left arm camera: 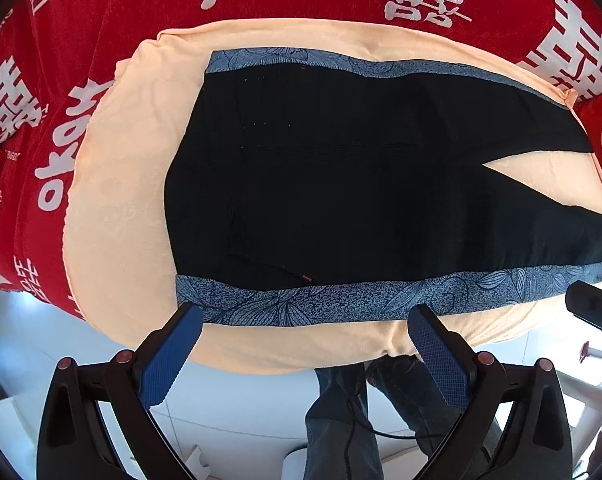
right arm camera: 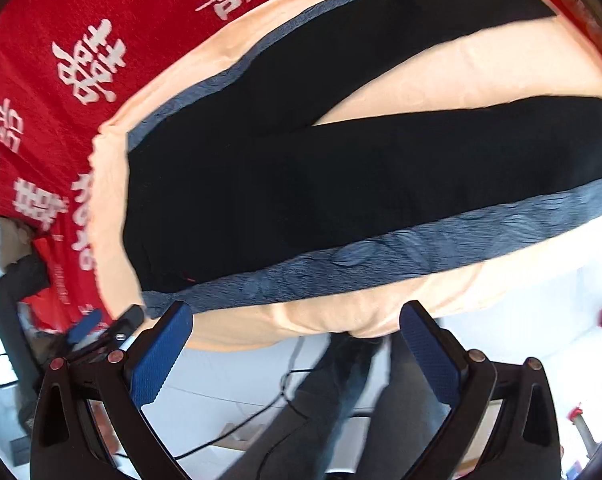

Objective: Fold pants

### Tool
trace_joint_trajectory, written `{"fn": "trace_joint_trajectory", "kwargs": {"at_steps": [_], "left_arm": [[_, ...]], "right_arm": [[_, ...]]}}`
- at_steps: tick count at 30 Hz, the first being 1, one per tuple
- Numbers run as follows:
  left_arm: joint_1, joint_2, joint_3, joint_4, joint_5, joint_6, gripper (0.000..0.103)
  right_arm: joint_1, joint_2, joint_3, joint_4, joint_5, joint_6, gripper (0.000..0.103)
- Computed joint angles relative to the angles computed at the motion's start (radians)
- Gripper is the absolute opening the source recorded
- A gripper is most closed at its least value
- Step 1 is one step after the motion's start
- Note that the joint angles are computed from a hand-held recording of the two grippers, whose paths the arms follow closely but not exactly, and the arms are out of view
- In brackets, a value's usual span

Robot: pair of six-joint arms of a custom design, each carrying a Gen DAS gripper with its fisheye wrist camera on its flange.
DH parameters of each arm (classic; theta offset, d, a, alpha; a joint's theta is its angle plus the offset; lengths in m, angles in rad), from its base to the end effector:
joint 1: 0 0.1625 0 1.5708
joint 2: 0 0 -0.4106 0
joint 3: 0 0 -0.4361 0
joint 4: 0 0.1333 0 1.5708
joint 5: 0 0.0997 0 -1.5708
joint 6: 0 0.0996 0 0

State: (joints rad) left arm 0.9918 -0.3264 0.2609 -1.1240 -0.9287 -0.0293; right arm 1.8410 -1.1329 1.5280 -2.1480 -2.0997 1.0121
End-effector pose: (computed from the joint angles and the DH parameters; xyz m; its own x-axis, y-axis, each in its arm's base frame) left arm -0.3238 -0.8480 0.2116 -0.5630 0.6017 -0.5665 0.4916 0.7949 0.3557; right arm 0.2643 -0.6430 0.3000 -0.6766 0.7282 0.1095 0.5871 0.6231 -0.5168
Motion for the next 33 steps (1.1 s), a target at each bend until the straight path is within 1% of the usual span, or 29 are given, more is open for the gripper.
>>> {"fn": "trace_joint_trajectory", "kwargs": {"at_steps": [1,3,5,7,8,10,11,12,13,18,19,20,23,25,27,28,30,32,33], "left_arm": [[0.007,-0.01,0.024,-0.026,-0.015,-0.003,0.103],[0.027,-0.031,0.068,-0.083,-0.07,-0.015,0.103],[0.056,-0.052,0.103,-0.14,-0.141,-0.044,0.103],[0.085,-0.078,0.144,-0.189,-0.219,-0.075,0.103],[0.1,-0.095,0.174,-0.217,-0.253,-0.087,0.103],[0.124,-0.133,0.244,-0.268,-0.295,-0.105,0.103],[0.135,-0.147,0.272,-0.282,-0.311,-0.114,0.103],[0.147,-0.157,0.295,-0.289,-0.323,-0.124,0.103],[0.155,-0.171,0.324,-0.297,-0.332,-0.133,0.103],[0.193,-0.194,0.394,-0.334,-0.371,-0.172,0.103],[0.197,-0.195,0.401,-0.34,-0.375,-0.176,0.103],[0.2,-0.197,0.408,-0.345,-0.381,-0.181,0.103],[0.207,-0.186,0.396,-0.339,-0.399,-0.194,0.103],[0.207,-0.174,0.377,-0.332,-0.409,-0.193,0.103],[0.207,-0.165,0.36,-0.324,-0.42,-0.182,0.103],[0.209,-0.161,0.352,-0.319,-0.425,-0.177,0.103],[0.206,-0.148,0.331,-0.303,-0.431,-0.172,0.103],[0.202,-0.137,0.314,-0.294,-0.429,-0.173,0.103],[0.201,-0.135,0.312,-0.294,-0.432,-0.178,0.103]], "right_arm": [[-0.013,-0.008,0.032,-0.074,0.035,-0.031,0.103],[-0.042,-0.023,0.099,-0.233,0.121,-0.097,0.103],[-0.075,-0.032,0.17,-0.4,0.222,-0.168,0.103],[-0.11,-0.035,0.233,-0.519,0.319,-0.203,0.103],[-0.125,-0.034,0.255,-0.557,0.353,-0.207,0.101],[-0.169,-0.028,0.325,-0.669,0.454,-0.199,0.088],[-0.188,-0.023,0.352,-0.709,0.486,-0.192,0.073],[-0.209,-0.017,0.382,-0.755,0.523,-0.184,0.068],[-0.226,-0.01,0.408,-0.797,0.544,-0.179,0.067],[-0.282,0.007,0.493,-0.944,0.576,-0.173,0.067],[-0.297,0.012,0.51,-0.993,0.606,-0.174,0.067],[-0.302,0.011,0.518,-1.013,0.624,-0.175,0.067],[-0.315,0.019,0.522,-1.054,0.661,-0.2,0.067],[-0.329,0.04,0.531,-1.165,0.689,-0.166,0.067],[-0.335,0.066,0.526,-1.266,0.699,-0.142,0.067],[-0.336,0.076,0.52,-1.298,0.701,-0.14,0.067],[-0.344,0.094,0.51,-1.317,0.723,-0.131,0.067],[-0.352,0.111,0.511,-1.35,0.739,-0.1,0.063],[-0.349,0.108,0.511,-1.345,0.734,-0.085,0.057]]}}
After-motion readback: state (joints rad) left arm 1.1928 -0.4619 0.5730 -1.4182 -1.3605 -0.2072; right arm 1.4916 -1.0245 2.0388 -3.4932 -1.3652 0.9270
